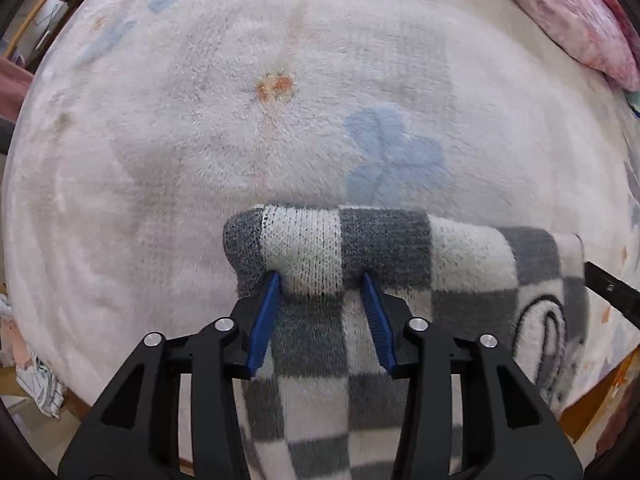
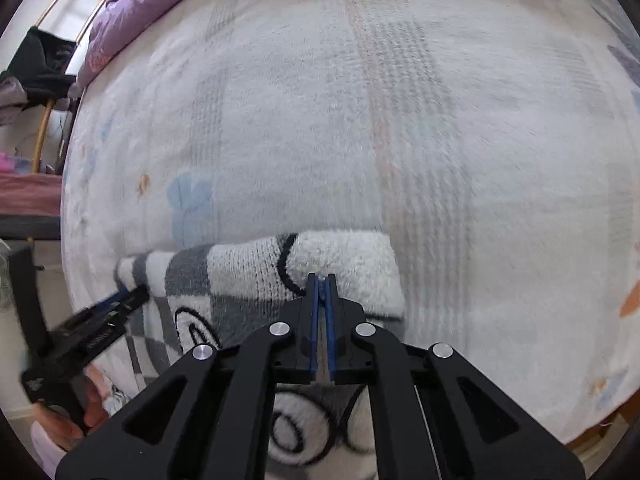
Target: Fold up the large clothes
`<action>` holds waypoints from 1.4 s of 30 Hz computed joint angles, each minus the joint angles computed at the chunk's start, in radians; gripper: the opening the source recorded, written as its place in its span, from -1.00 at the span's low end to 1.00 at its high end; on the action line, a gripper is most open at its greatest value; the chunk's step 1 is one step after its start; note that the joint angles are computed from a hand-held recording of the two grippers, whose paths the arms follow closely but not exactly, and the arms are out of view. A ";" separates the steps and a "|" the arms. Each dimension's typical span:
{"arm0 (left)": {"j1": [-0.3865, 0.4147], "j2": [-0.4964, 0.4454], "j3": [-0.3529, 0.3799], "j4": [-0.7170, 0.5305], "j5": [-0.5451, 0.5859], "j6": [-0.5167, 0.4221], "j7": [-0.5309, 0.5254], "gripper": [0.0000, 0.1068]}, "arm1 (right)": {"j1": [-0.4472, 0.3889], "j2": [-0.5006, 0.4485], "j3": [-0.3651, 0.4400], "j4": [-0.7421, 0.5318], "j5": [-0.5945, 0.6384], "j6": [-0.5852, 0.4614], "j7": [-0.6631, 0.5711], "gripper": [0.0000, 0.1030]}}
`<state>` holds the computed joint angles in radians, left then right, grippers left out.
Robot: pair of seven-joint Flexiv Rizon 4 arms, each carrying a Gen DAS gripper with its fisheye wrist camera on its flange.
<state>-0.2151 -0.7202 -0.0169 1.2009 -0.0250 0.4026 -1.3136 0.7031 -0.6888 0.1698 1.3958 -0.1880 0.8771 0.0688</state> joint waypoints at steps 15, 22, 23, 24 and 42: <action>0.098 0.289 0.016 0.296 -0.044 -0.139 0.175 0.29 | 0.088 0.130 0.133 0.077 0.129 -0.057 0.127 -0.75; 0.130 0.327 0.033 0.423 -0.011 -0.230 0.169 0.27 | 0.195 0.069 0.115 0.073 0.150 0.025 0.268 -0.40; 0.130 0.325 0.032 0.441 -0.010 -0.194 0.169 0.23 | 0.210 0.065 0.089 0.079 0.119 0.022 0.298 -0.41; 0.126 0.319 0.030 0.456 -0.001 -0.153 0.171 0.23 | 0.212 0.053 0.077 0.076 0.103 0.003 0.315 -0.42; 0.213 0.358 0.042 0.599 -0.226 -0.110 0.033 -0.40 | 0.297 0.094 0.092 0.268 0.069 0.366 0.592 0.40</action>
<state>-0.0021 -0.3618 0.0251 1.7996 -0.2515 0.2923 -1.2808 0.9997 -0.5951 0.2620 1.6642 -0.1194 1.2433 0.6606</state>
